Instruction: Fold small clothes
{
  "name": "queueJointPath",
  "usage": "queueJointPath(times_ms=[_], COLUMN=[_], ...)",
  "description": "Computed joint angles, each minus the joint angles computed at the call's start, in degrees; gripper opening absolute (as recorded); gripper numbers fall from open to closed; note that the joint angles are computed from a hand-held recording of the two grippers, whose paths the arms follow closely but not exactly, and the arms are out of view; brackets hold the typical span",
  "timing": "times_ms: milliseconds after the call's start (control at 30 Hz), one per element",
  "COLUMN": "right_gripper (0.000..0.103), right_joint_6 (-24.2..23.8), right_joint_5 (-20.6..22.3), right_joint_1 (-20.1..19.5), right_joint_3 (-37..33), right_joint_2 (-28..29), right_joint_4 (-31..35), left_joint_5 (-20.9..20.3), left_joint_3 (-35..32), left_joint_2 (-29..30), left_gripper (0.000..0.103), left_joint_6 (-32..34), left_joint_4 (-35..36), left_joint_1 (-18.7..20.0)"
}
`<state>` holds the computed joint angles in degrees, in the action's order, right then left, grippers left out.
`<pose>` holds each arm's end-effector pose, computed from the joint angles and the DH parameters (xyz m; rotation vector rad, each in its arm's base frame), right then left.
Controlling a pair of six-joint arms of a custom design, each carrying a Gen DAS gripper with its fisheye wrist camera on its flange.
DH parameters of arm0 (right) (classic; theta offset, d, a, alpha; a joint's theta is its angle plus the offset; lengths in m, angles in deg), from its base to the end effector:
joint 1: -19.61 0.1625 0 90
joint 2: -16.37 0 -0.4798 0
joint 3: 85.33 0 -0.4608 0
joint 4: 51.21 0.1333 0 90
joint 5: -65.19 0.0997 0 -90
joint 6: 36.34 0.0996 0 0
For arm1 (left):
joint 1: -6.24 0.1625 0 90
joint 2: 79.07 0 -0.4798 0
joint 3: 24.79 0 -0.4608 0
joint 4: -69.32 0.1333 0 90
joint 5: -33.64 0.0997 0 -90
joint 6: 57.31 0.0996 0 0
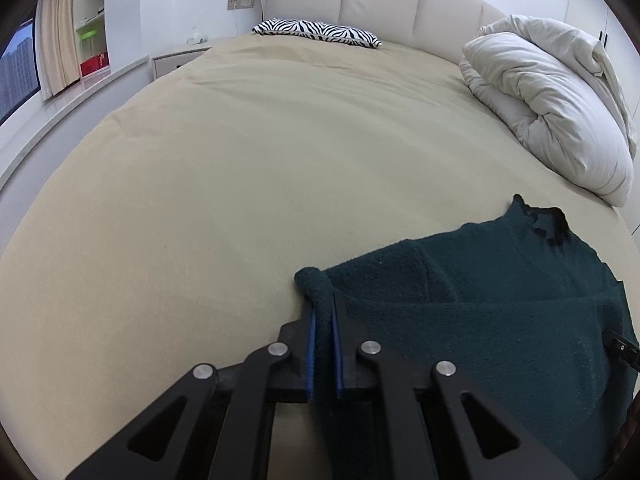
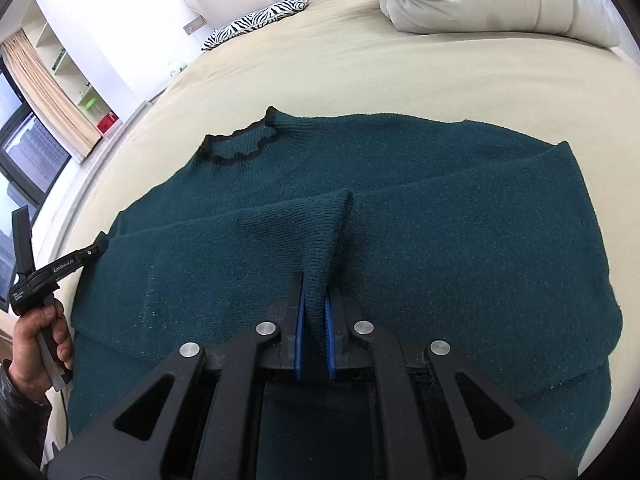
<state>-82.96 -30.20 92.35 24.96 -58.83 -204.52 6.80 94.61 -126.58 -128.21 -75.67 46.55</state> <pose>-0.0699 -0.6426 0.3213 0.6669 -2.6746 0.5193 -0.2754 -0.5250 0.0063 -0.2043 2.1661 -0.9974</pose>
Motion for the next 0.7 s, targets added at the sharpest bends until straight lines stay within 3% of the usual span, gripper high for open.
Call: queueJointPath(times_ms=[167, 300, 367, 400, 433, 500, 567, 600, 633, 700], right_gripper=[0.006, 0.011, 0.013, 0.019, 0.023, 0.040, 0.041, 0.041, 0.041, 0.038], right_joint_6=[0.09, 1.71, 3.64, 4.46, 5.24, 6.05, 6.01, 5.23, 4.58, 3.99], right_joint_5=[-0.14, 0.99, 3.27, 4.33, 5.78, 7.23, 7.18, 6.53, 5.68, 4.38], right_joint_1=[-0.26, -0.23, -0.86, -1.18, -1.62, -2.01, -1.89, -1.65, -1.38, -1.02], right_joint_3=[-0.99, -1.17, -1.65, -1.84, -1.90, -1.67, -1.24, -0.85, -0.53, -0.36], right_joint_2=[0.59, -0.67, -1.39, -1.71, -2.02, -2.43, -2.51, -2.48, -2.41, -2.25], right_joint_4=[1.10, 4.15, 7.38, 8.67, 9.56, 9.74, 9.05, 8.16, 7.30, 6.93], left_joint_5=[0.23, 1.76, 0.82, 0.28, 0.09, -1.45, -3.51, -4.46, -5.81, -7.07], left_joint_3=[1.41, 4.61, 5.59, 5.36, 5.06, 3.72, 1.33, 0.86, 1.05, 2.49], left_joint_2=[-1.18, -4.61, -5.28, -5.34, -5.18, -4.32, -2.74, -2.06, -1.74, -1.31], left_gripper=[0.009, 0.016, 0.039, 0.058, 0.062, 0.064, 0.063, 0.053, 0.034, 0.028], left_joint_6=[0.57, -8.02, -10.40, -12.77, -14.22, -16.52, -16.34, -15.29, -13.41, -10.66], left_joint_4=[-1.58, 4.46, 6.39, 9.45, 11.20, 15.62, 20.34, 20.42, 18.10, 11.86], left_joint_1=[-1.43, -6.44, -8.90, -9.91, -10.53, -11.33, -10.47, -9.84, -9.07, -8.44])
